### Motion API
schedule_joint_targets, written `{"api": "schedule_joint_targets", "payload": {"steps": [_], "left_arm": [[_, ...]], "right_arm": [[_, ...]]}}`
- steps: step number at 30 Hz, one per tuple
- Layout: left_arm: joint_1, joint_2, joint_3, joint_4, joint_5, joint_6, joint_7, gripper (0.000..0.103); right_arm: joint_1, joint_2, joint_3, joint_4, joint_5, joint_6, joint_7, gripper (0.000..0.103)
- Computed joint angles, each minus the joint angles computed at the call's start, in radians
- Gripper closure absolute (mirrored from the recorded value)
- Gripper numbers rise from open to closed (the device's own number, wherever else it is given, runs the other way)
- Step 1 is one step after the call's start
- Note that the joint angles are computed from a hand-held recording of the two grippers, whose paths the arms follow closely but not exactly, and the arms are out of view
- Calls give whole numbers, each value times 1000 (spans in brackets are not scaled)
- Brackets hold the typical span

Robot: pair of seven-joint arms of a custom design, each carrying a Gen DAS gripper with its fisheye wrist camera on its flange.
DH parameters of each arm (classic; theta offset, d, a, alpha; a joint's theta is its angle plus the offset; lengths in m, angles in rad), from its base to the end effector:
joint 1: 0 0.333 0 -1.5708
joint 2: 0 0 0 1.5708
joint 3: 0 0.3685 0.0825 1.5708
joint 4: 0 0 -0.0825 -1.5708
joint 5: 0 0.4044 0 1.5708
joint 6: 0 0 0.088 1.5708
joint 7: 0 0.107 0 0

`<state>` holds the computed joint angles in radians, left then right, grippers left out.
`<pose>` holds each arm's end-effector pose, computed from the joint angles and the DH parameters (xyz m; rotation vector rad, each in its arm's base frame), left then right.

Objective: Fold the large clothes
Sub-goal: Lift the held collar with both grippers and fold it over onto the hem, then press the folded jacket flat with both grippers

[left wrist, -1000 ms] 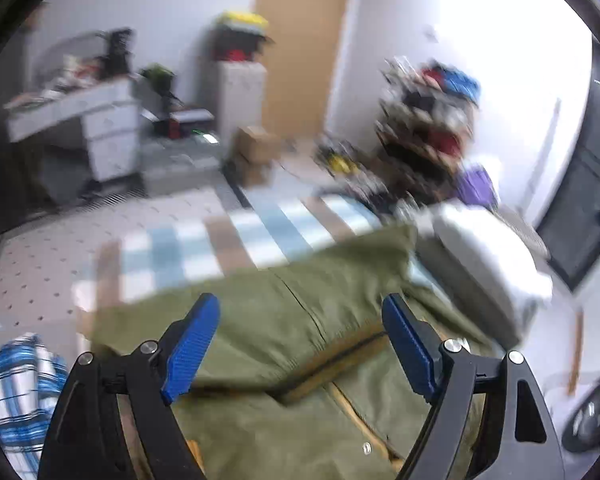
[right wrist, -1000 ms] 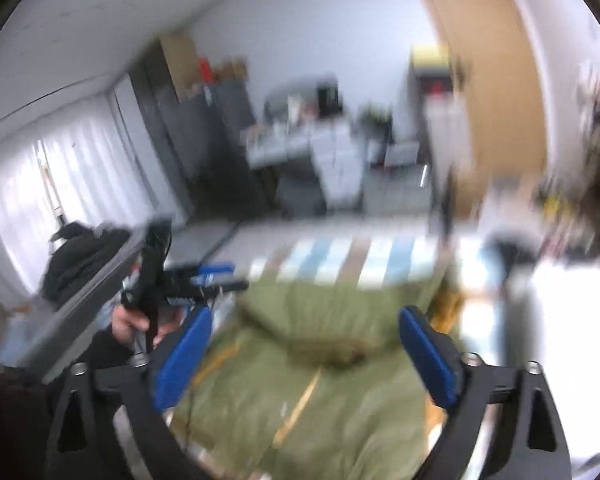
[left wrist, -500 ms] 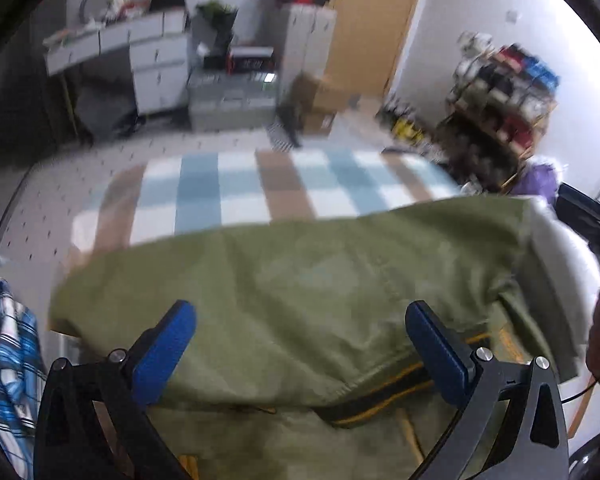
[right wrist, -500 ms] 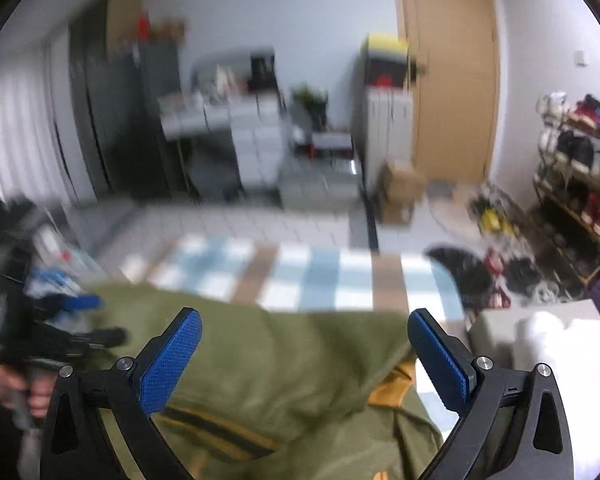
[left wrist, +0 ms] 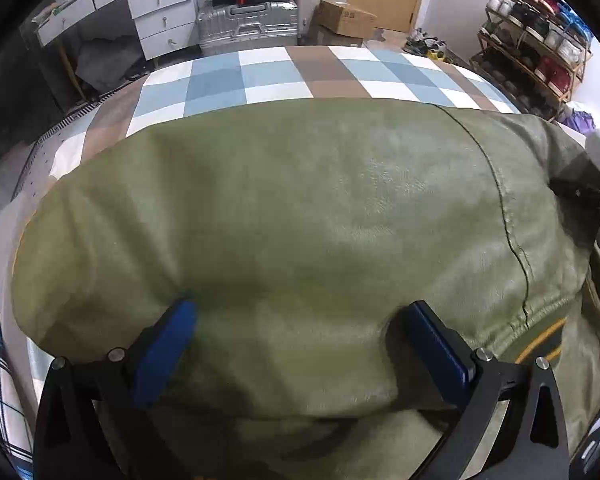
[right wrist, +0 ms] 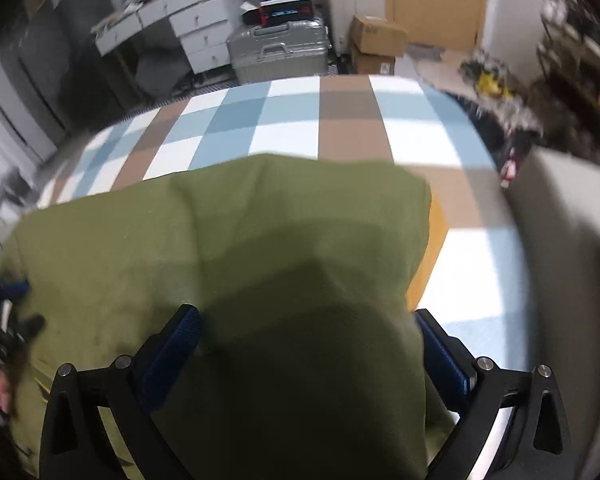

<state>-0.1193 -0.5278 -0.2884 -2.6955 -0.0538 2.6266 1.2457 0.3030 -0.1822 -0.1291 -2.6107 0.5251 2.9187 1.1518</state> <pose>0.3619 -0.1601 0.4685 -1.9535 2.0261 -0.5103 0.4617 0.0489 0.3986 -1.9581 1.7644 -0.2817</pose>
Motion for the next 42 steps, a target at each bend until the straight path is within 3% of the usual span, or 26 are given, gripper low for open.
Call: {"api": "schedule_joint_targets", "payload": {"steps": [2,4,6,8,10,12,16,19,23,24,25,27,28,30,31,32,33,34,36,37,39,40,42], "left_arm": [[-43,-53,57,-5,-63,-34,39,2],[-75,-131,111,-26,-136,-25,85,1],[-47,-211,124,-24,-148,-43,110,1],[20,-235,101,-6,-110,-56,120,1],[68,-211,87,13,-83,-63,126,1],[75,-135,109,35,-91,-97,153,1],[78,-42,107,30,-112,-137,158,2],[84,-81,72,-20,-91,-104,128,1],[66,-129,77,-39,-89,-142,129,1],[65,-140,75,-39,-86,-161,129,1],[68,-133,76,-34,-81,-166,132,1],[69,-147,77,-29,-73,-198,136,1],[76,-123,74,-16,-66,-194,139,1],[81,-119,77,-3,-50,-212,152,1],[81,-121,80,1,-48,-220,156,2],[79,-140,83,3,-51,-234,158,2],[76,-153,87,1,-59,-221,157,2],[64,-173,104,-4,-83,-203,167,2],[30,-209,134,-7,-144,-180,192,2],[11,-219,144,-6,-172,-167,209,2],[-41,-206,173,4,-237,-161,271,1],[-41,-180,165,13,-246,-160,284,1],[-26,-98,140,43,-230,-225,295,2]], "right_arm": [[-2,-31,-7,-9,23,-30,6,0],[-59,-80,50,-37,-111,-24,114,5],[-61,-163,70,-70,-143,0,112,5],[-4,-196,38,-68,-180,34,141,5],[10,-220,36,-59,-207,50,168,4],[22,-214,32,-33,-243,43,194,4],[-90,-140,135,48,-442,-4,360,7],[-103,-141,142,55,-509,61,447,10],[-256,-173,278,27,-665,234,620,9],[-239,-170,268,21,-689,285,608,8],[-234,-158,261,33,-738,283,626,7],[-139,-95,199,97,-702,141,541,8],[-119,-37,180,152,-738,12,551,9],[-175,59,226,217,-880,-167,641,9],[-185,86,232,227,-934,-206,667,8],[-164,95,204,206,-917,-190,640,8],[-147,84,171,164,-841,-118,575,8],[-137,80,157,151,-751,-101,507,8],[-67,67,78,158,-475,-159,336,7],[-73,62,81,158,-429,-167,290,7],[-82,38,90,155,-490,-206,271,8],[-117,13,131,137,-617,-192,324,8],[-135,-4,162,107,-745,-158,380,8]]}}
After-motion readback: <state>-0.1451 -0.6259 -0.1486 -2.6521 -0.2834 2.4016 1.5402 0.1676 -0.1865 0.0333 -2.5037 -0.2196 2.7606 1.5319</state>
